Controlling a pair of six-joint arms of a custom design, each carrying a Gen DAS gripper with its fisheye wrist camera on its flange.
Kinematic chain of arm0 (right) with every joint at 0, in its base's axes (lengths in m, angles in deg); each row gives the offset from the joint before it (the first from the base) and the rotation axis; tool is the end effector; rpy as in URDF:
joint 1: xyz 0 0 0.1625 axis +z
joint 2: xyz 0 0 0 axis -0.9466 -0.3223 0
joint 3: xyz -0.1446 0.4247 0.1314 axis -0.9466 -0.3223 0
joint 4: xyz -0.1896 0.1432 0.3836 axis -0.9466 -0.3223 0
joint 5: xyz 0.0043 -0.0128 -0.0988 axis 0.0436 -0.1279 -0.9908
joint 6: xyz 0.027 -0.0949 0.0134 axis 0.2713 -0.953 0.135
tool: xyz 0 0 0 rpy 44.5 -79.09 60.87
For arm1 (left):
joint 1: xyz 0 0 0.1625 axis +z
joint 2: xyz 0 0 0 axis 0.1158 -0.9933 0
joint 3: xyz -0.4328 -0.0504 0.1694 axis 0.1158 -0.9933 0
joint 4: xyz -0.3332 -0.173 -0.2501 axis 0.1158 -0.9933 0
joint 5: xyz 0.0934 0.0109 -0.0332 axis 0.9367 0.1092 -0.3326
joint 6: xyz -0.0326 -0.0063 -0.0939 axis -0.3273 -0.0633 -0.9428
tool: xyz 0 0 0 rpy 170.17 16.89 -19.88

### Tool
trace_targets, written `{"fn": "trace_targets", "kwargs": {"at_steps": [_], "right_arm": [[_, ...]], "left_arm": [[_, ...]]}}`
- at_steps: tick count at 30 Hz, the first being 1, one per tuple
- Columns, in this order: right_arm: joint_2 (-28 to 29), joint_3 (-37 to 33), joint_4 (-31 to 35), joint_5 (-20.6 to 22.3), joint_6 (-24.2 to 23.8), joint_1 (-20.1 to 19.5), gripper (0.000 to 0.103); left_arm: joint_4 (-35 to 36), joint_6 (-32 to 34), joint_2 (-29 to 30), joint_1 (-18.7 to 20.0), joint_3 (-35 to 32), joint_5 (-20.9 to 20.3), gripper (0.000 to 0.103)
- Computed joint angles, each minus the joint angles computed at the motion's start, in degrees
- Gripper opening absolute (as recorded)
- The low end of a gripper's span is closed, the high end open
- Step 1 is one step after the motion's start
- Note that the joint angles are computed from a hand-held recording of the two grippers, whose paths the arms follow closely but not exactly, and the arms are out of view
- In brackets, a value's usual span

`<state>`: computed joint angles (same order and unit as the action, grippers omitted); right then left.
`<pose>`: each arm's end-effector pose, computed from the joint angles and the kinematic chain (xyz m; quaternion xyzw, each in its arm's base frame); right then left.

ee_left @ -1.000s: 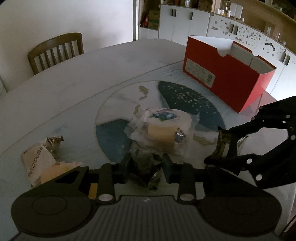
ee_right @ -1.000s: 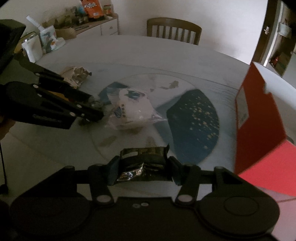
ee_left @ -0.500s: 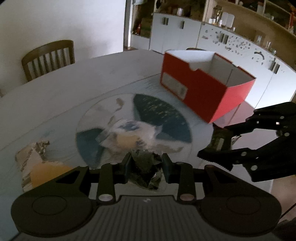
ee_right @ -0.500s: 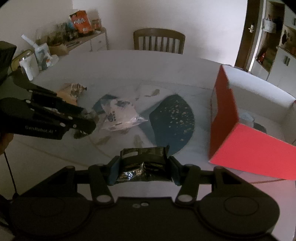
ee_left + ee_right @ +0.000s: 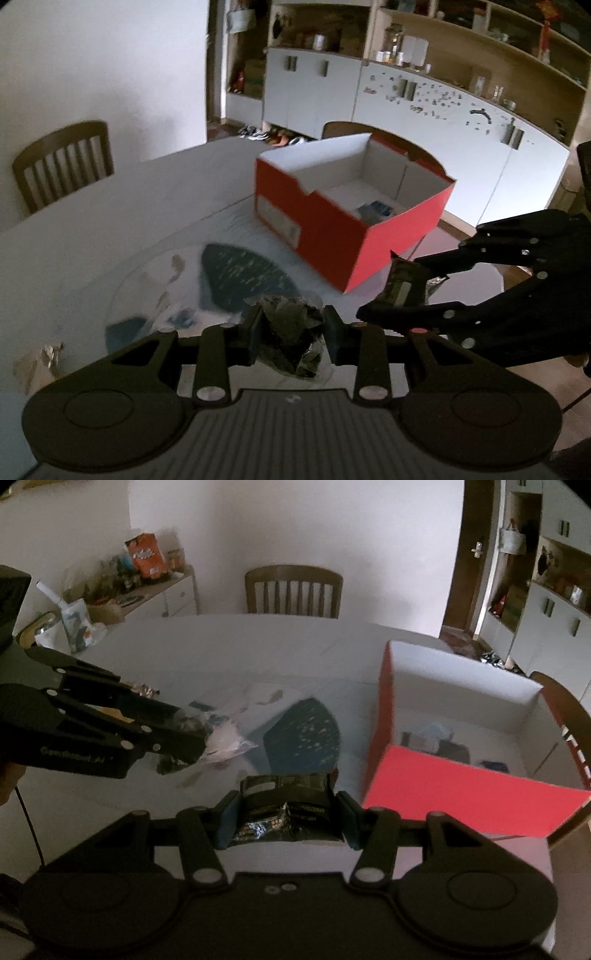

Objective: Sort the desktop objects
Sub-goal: 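Carry both held pouches over the red shoebox and lower them inside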

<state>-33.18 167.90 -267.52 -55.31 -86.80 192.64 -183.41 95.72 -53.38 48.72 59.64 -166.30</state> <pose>0.3356 -0.4445 0.1159 0.1404 -0.8544 0.3595 0.3479 -0.1963 -0.5558 0.2616 0.5205 0.8351 -0.1467 0.1012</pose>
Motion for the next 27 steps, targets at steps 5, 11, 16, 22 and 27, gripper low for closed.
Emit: {"fn": "trace_targets", "kwargs": {"at_steps": [5, 11, 16, 22, 27], "right_arm": [[-2.08, 1.24, -2.0, -0.9, -2.02, -0.08, 0.054], [-5.1, 2.57, -3.91, -1.42, -5.15, -0.76, 0.054], [-7.55, 3.4, -4.93, -1.54, -7.68, -1.82, 0.054], [-10.41, 4.65, -5.83, -1.67, -10.88, -3.44, 0.054], [-12.71, 5.41, -7.15, -1.16, -13.6, -5.33, 0.054]], "left_arm": [[-0.79, -0.26, 0.83, -2.05, -0.27, -0.84, 0.033], [-2.26, -0.63, 2.75, -4.03, -0.99, -2.02, 0.033], [-4.13, -1.13, 5.15, -5.64, -1.67, -3.02, 0.033], [-7.03, -2.02, 8.75, -7.42, -2.56, -3.68, 0.033], [-8.64, -3.19, 11.72, -8.57, -3.88, -3.67, 0.033]]}}
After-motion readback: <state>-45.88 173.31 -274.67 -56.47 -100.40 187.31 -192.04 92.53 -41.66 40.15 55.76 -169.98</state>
